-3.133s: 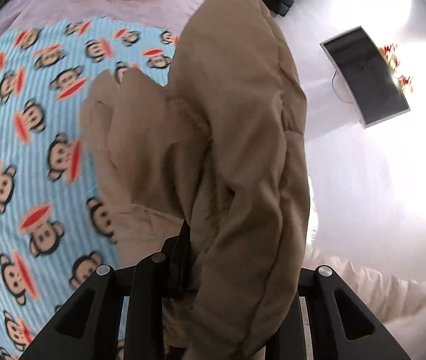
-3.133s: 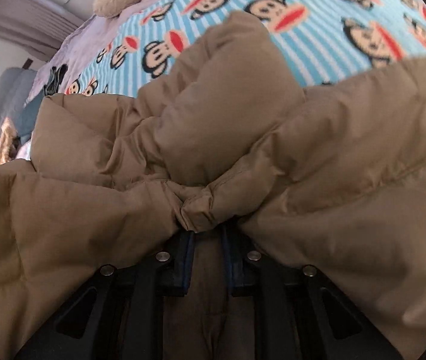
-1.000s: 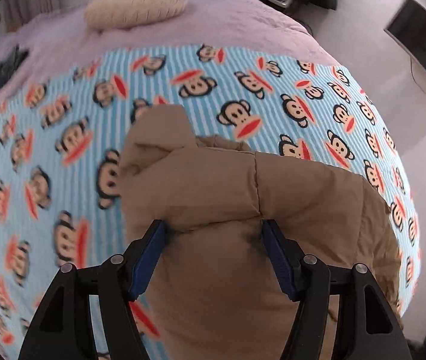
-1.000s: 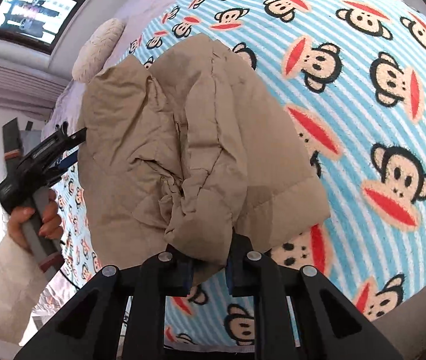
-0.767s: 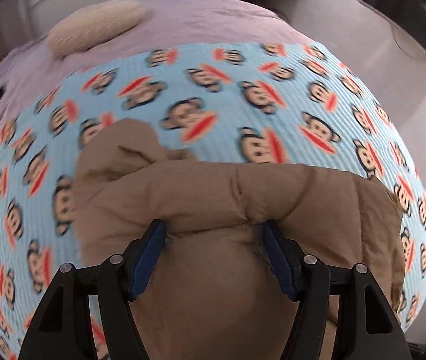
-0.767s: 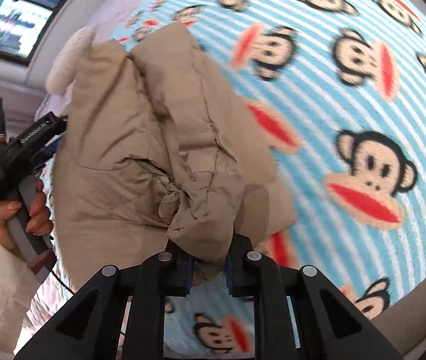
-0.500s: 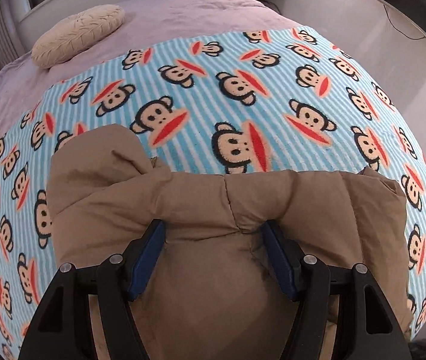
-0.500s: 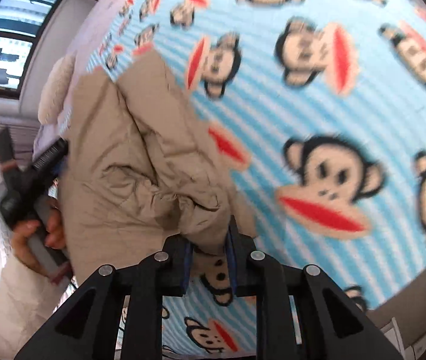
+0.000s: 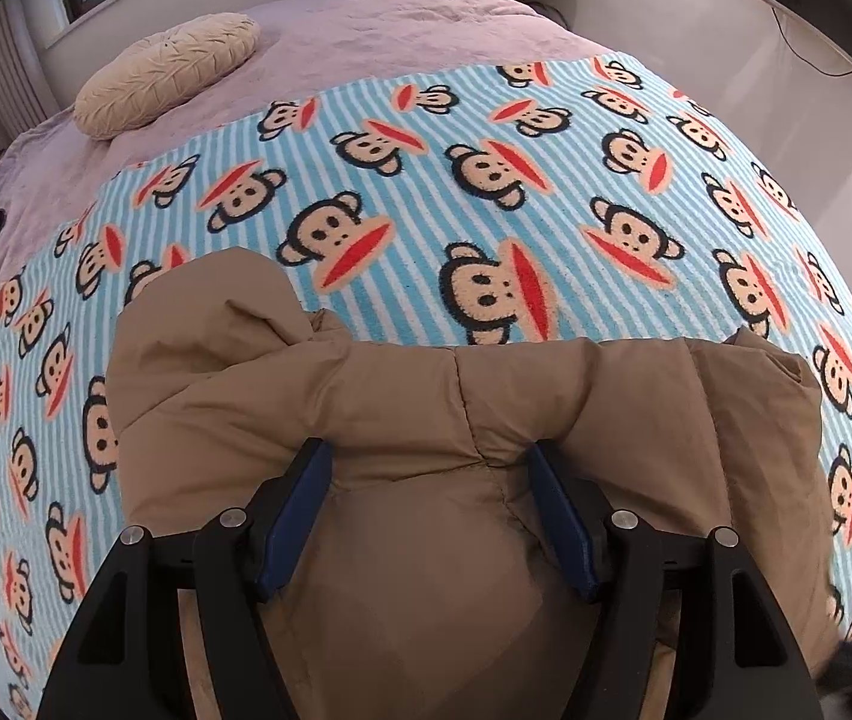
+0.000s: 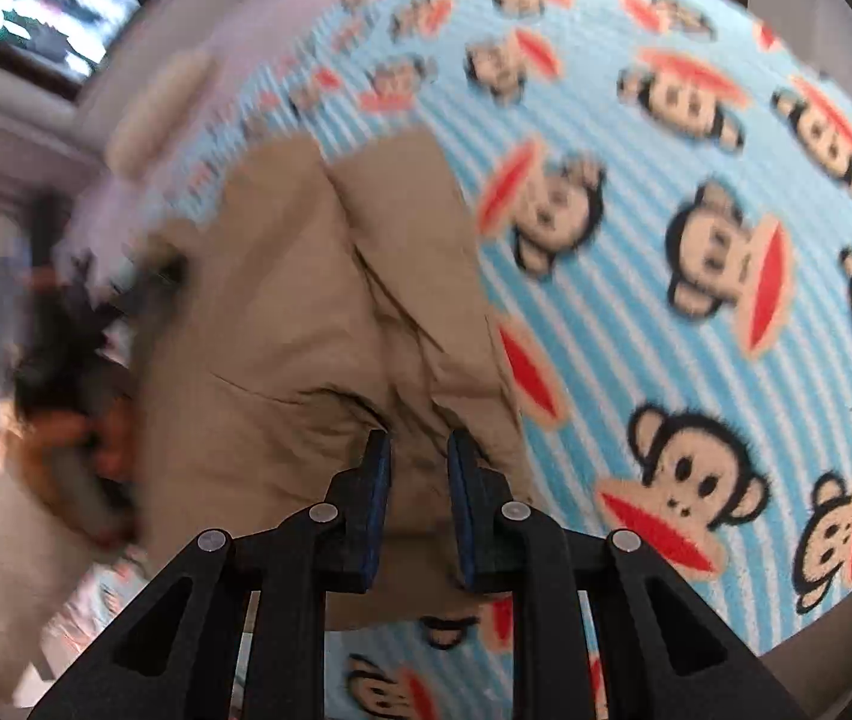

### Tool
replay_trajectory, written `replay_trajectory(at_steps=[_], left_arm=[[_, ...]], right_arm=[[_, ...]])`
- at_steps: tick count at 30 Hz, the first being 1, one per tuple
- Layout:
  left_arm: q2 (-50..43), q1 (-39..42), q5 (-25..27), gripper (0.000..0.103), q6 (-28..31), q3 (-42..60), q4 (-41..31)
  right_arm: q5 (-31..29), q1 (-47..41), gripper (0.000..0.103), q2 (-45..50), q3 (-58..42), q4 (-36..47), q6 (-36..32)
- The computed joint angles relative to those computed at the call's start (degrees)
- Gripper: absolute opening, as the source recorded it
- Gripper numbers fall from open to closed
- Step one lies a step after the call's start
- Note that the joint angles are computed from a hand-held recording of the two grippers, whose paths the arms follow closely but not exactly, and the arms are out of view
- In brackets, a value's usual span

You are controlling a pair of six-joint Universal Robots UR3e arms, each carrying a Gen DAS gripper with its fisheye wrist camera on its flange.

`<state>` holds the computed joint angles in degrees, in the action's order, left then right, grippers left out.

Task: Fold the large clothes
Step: 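Press the folded jacket down with both tools and release it, then open both tools and move them to the edge of the jacket bundle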

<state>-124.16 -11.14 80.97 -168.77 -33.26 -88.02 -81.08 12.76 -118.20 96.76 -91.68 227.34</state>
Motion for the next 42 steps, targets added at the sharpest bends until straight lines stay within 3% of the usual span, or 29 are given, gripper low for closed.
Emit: replay_trajectory(at_steps=[6,14,17,29,35,36,37,39,42], left_arm=[[1.4,-0.5,1.3,0.069,0.0,-0.8,-0.1],[1.2,1.5,3.0,0.069,0.5,12.7,-15.9],[3.4,3.4,3.1,0.069,0.8,13.5,-20.3],[19.5,11.3,3.6,0.069,4.3,-4.2,-24.0],[23.5,15.1,1.1,0.069,7.6,-8.8,-25.2],[24.0,15.6,0.8,0.078,8.1,-9.4,-25.1],[24.7,16.4,0.4,0.103,8.6,-10.3,-24.9],[27.0,18.1,-1.0,0.103,9.6,-13.5,-23.1],[28.4,20.3,-2.3,0.103,13.0,-16.2,-22.6]], right_arm=[[5.2,-4.4,0.021,-4.3,6.9,-1.1,-2.9],[6.1,-3.1,0.021,1.0,7.8,-5.3,-2.3],[6.7,-3.7,0.021,2.4,7.6,-6.0,-2.4],[5.7,-3.0,0.024,9.5,-2.1,-2.5,-0.2],[1.2,2.1,0.029,15.6,-12.8,1.0,4.3],[0.3,3.0,0.033,16.8,-15.0,1.5,5.1],[-0.5,3.8,0.036,17.6,-16.5,1.8,5.7],[-3.2,6.2,0.05,19.6,-20.2,2.4,8.0],[-6.0,9.1,0.05,22.1,-23.7,2.4,10.9]])
